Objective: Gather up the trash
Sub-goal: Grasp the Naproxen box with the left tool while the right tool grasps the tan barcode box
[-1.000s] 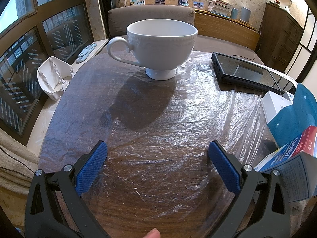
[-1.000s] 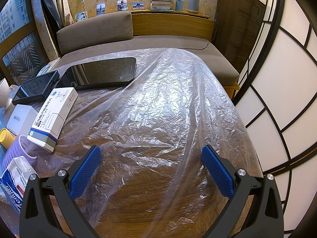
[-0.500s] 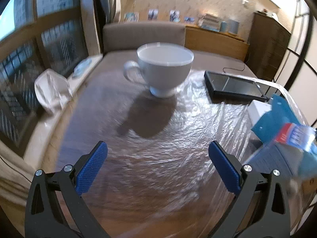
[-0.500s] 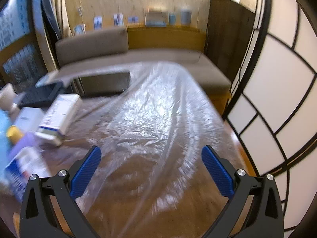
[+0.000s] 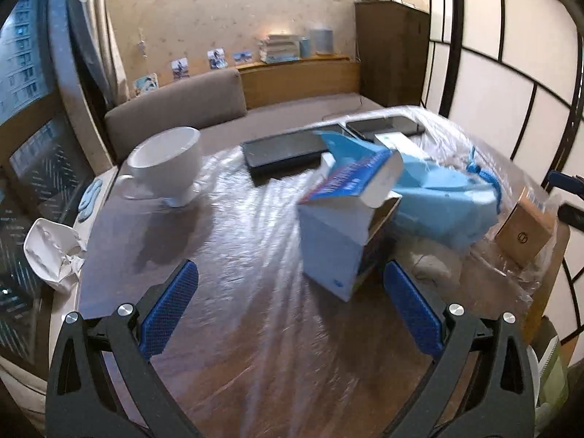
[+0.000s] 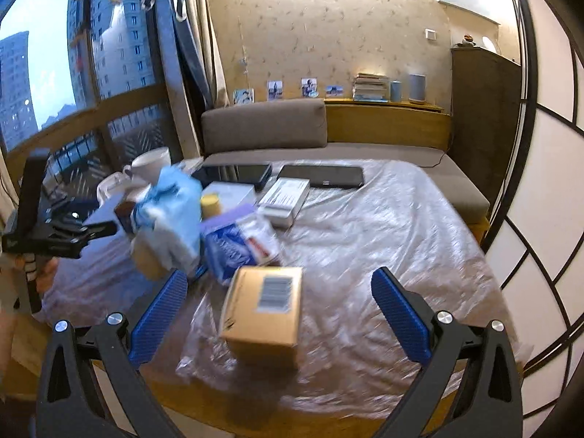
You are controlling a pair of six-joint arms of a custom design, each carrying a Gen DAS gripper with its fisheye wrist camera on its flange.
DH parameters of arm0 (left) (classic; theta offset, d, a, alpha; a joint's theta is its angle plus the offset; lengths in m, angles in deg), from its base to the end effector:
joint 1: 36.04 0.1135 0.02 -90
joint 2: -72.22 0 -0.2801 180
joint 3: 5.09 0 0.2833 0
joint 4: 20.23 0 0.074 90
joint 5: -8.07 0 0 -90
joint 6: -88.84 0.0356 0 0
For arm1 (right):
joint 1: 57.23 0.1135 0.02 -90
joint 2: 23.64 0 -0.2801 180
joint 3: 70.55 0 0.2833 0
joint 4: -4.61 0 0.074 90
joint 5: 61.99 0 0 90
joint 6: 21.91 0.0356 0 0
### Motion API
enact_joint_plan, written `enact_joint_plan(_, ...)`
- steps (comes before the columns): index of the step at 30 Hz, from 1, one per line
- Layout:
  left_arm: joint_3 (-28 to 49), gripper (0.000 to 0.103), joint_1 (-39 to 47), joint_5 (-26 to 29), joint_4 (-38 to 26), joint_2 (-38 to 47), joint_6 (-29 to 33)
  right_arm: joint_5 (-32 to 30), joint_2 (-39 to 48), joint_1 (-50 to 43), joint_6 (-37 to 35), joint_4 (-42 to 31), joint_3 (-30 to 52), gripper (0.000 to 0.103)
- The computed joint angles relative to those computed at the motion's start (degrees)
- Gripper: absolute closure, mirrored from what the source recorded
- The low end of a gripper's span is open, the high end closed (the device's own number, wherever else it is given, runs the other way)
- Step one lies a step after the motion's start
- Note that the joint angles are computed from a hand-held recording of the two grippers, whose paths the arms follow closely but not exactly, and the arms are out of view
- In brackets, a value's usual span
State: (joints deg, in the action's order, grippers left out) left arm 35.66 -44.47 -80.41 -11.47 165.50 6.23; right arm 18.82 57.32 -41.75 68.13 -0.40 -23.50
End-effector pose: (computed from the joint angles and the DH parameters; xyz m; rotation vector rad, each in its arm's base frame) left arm 0.2843 -0.0431 0.0925 0.3344 2.3107 -0.0400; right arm 0.2838 0.0845 0.1635 -0.3893 2.2263 0.3256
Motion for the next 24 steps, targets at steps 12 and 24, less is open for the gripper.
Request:
enact_joint_plan(12,9.67,0.001,0.39,3.32,-3.81,10.88,-4.54,7.20,12.07,4.85,2.58,3.29,3.64,0.004)
enact_joint_plan(24,11.85,0.047,0.99,5.61,-7.23,12.34,-7.19,4.49,12.85,3.35,6.22,4.42,2.73,0.026)
